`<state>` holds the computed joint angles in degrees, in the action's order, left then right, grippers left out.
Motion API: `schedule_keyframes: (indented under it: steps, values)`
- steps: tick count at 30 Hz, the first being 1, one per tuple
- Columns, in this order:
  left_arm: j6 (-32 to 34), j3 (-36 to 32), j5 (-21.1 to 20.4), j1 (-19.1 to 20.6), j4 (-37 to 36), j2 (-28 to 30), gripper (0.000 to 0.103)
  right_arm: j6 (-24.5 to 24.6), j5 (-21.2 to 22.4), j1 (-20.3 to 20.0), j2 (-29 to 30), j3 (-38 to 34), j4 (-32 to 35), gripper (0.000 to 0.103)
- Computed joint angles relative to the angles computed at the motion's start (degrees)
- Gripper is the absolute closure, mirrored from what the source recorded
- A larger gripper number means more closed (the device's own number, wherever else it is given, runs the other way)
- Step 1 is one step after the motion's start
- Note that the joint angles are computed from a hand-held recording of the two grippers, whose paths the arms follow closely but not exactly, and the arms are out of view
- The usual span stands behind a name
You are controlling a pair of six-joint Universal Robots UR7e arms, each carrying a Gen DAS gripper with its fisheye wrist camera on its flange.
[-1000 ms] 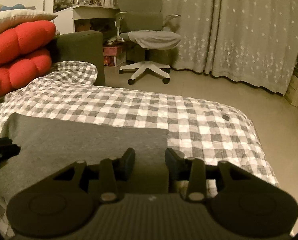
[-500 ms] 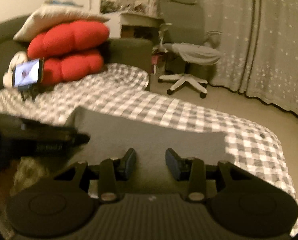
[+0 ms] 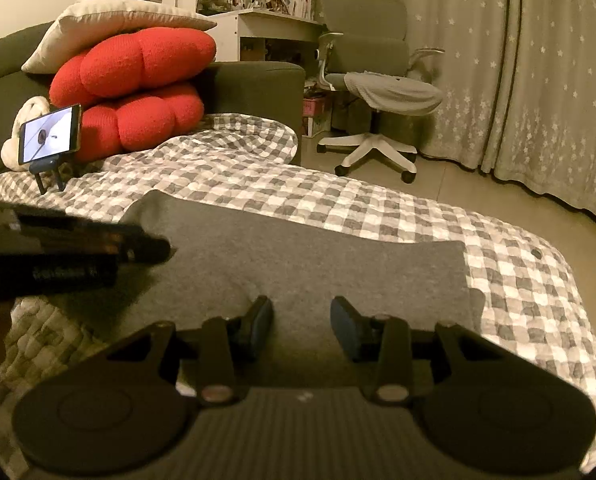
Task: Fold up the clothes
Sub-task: 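Press the folded grey shirt flat with both open grippers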
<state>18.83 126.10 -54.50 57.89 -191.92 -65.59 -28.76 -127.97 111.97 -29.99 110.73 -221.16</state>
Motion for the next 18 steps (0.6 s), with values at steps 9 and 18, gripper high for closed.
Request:
schedule_keyframes:
  steps: [9, 18]
  values:
    - [-1.25, 0.49, 0.65, -0.21, 0.69, -0.58, 0.077, -0.05, 2.66, 1.03, -1.18, 1.94, 0.14, 0.074]
    - [-0.26, 2.98, -2.57, -1.93, -2.12, -3.0, 0.077, -0.92, 3.48, 1.0, -1.44, 2.4, -0.29, 0.075]
